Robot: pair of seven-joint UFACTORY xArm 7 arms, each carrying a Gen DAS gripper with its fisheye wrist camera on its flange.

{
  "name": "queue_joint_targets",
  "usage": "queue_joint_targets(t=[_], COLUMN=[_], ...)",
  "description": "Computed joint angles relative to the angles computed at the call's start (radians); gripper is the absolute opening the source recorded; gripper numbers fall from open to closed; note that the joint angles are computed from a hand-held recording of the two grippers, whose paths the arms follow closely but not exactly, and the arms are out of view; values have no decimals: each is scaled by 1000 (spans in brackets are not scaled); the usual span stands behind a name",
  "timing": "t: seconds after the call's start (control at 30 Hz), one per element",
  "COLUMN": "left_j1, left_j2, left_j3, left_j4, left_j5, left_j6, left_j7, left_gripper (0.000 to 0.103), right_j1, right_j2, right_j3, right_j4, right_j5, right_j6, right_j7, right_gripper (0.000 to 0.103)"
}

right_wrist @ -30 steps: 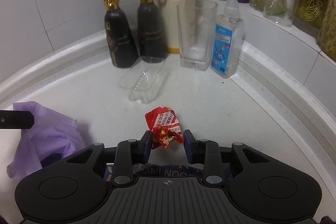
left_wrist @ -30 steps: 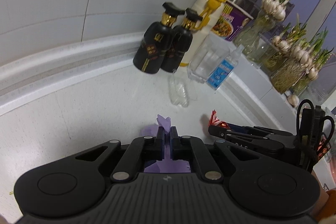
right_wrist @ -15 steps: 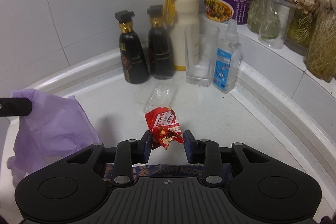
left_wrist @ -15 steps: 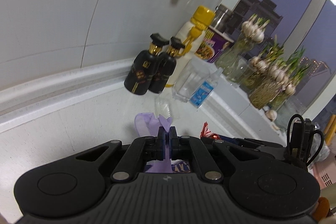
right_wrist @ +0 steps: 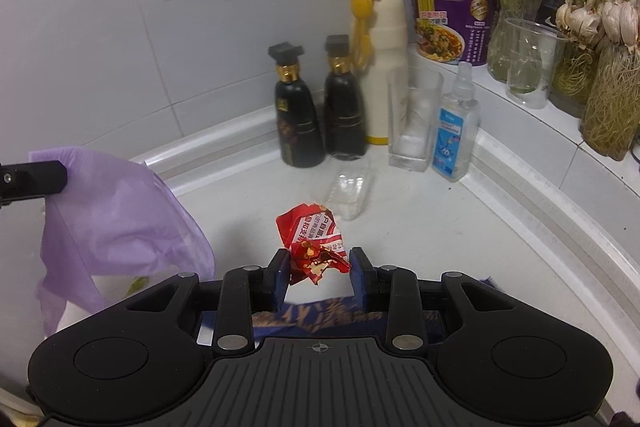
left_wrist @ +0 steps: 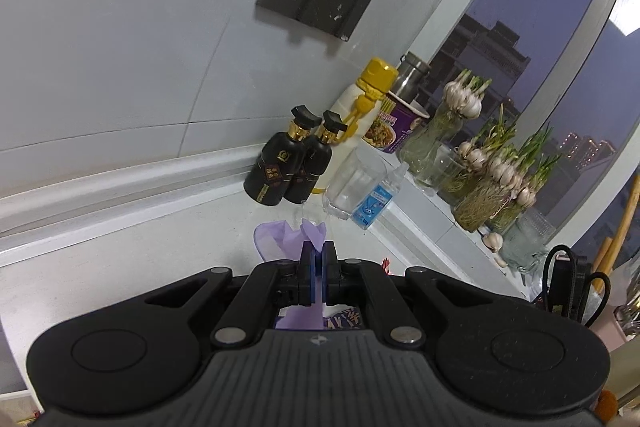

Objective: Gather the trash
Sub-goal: 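Carry the purple glove and red wrapper over the white bin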

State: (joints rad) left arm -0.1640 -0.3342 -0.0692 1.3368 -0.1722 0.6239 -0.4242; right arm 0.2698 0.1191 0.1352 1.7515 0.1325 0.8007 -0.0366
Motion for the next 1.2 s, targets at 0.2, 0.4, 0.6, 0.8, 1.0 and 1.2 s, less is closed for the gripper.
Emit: queue_joint_targets(t=[0.2, 0.4, 0.6, 0.8, 1.0, 1.2], left_j1=[-4, -3, 19, 69, 110, 188], left_j2=[-85, -187, -300, -412, -527, -639], left_j3=[17, 31, 43, 53, 88, 112], left_j4=[-70, -144, -214, -278, -330, -396], left_j5=[-22, -36, -35, -19, 5, 39], left_j6=[3, 25, 66, 109, 201, 308], left_j7=[8, 13, -15, -79, -94, -135], left_gripper=[2, 2, 2, 2, 2, 2], right_j1=[14, 38, 74, 113, 153, 194], right_j2=[-54, -128, -197, -241, -274, -284], right_j3=[11, 26, 45, 55, 70, 91], right_j4=[-58, -156, -254, -291, -309, -327], right_j5=[10, 33, 70, 137, 185, 210], right_j6=[17, 14, 4, 15, 44, 62], right_j7=[16, 26, 40, 23, 5, 20], right_gripper=[30, 30, 30, 30, 30, 30])
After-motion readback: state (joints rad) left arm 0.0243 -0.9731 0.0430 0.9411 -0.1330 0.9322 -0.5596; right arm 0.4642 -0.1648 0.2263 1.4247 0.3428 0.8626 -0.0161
